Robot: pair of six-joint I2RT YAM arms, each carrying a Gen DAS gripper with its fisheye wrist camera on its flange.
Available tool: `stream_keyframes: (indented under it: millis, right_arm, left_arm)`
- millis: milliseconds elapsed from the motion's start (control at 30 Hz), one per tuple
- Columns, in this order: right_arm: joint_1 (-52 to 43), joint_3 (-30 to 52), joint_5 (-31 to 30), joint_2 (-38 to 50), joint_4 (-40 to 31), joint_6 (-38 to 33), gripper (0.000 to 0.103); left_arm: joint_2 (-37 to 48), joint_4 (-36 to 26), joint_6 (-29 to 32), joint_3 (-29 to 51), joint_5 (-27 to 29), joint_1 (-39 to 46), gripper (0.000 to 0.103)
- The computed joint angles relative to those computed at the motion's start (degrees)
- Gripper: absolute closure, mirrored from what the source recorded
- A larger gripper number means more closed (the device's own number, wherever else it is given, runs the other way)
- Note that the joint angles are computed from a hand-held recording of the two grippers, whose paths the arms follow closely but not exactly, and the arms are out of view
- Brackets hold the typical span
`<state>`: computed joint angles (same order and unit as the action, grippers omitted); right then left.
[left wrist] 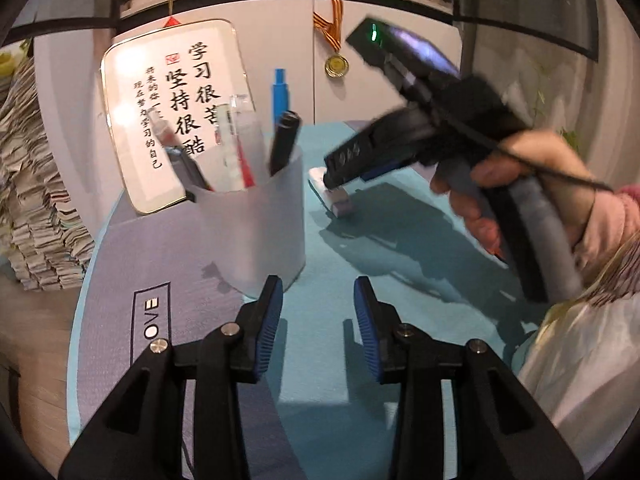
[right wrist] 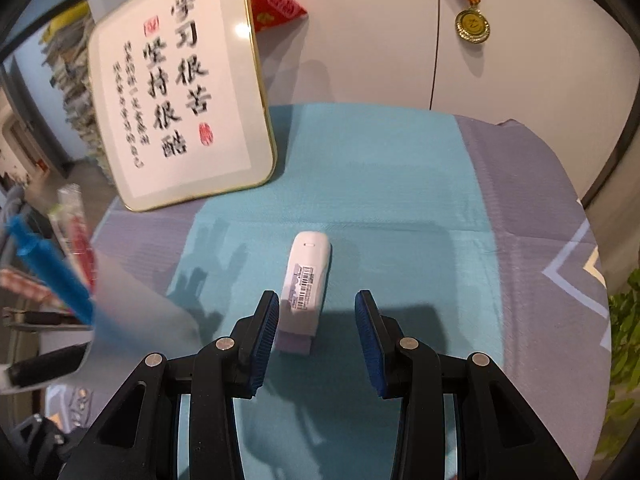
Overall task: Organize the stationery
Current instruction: 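Grasp the white eraser with the right gripper and lift it, then grasp the orange pen with the left gripper while the right gripper holds the eraser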
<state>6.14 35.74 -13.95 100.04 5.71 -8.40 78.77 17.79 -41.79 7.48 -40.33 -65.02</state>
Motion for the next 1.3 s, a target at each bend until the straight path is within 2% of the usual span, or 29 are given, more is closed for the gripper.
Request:
stream_keyframes:
  millis: [167, 433, 467, 533, 600, 767, 867, 1000, 1167, 1233, 1300]
  right_arm:
    - [3.6, 1.1, 3.8, 2.7, 1.7, 0.5, 0.063]
    - [6.8, 3.0, 8.4, 7.6, 6.5, 2.0, 0.063]
    - [7.0, 2.7, 8.7, 7.8, 7.6, 1.8, 0.074]
    - [6.5, 2.8, 8.3, 8.0, 8.1, 1.1, 0.076]
    - [5.5, 2.1, 7.0, 6.3, 6.6, 1.6, 0.077]
    - [0.4, -8.2, 3.9, -10.3, 5.2, -1.9, 0.077]
    - [-6.4, -12.6, -0.3, -21.7, -0.9, -4.7, 0.077]
    - [-17.6, -15.9, -5.0, -29.8, -5.5, -9.9, 0.077]
    - [-35.2, -15.8, -12.1, -29.6, -9.2, -17.9, 0.077]
    - [-42.0, -15.2, -14.3, -28.0, -10.6, -21.7, 0.077]
    - [-46.2, -14.1, -16.0, -24.3, -10.8, -24.7, 0.077]
  left_arm:
    - [0.3, 4.9, 0.8, -1.7, -0.2, -1.0, 0.067]
    - [2.3, 11.7, 3.2, -3.5, 5.5, 4.0, 0.066]
    - [2.4, 11.6, 3.3, -3.5, 6.0, 4.7, 0.066]
    - [2.4, 11.4, 3.5, -3.3, 6.7, 5.6, 0.066]
    - [2.9, 9.2, 2.7, -2.2, 6.2, 5.5, 0.066]
    - [3.2, -0.7, -2.0, 2.4, 3.1, 3.4, 0.066]
    - [3.5, -8.1, -5.9, 6.6, 2.1, 1.4, 0.064]
    - [4.6, -14.8, -9.5, 11.9, 1.4, -1.8, 0.063]
    - [9.6, -21.2, -12.5, 19.8, 0.0, -5.5, 0.061]
    - [12.3, -22.4, -13.0, 23.2, 0.5, -6.1, 0.049]
    - [14.2, -21.9, -12.6, 25.3, 1.6, -6.3, 0.049]
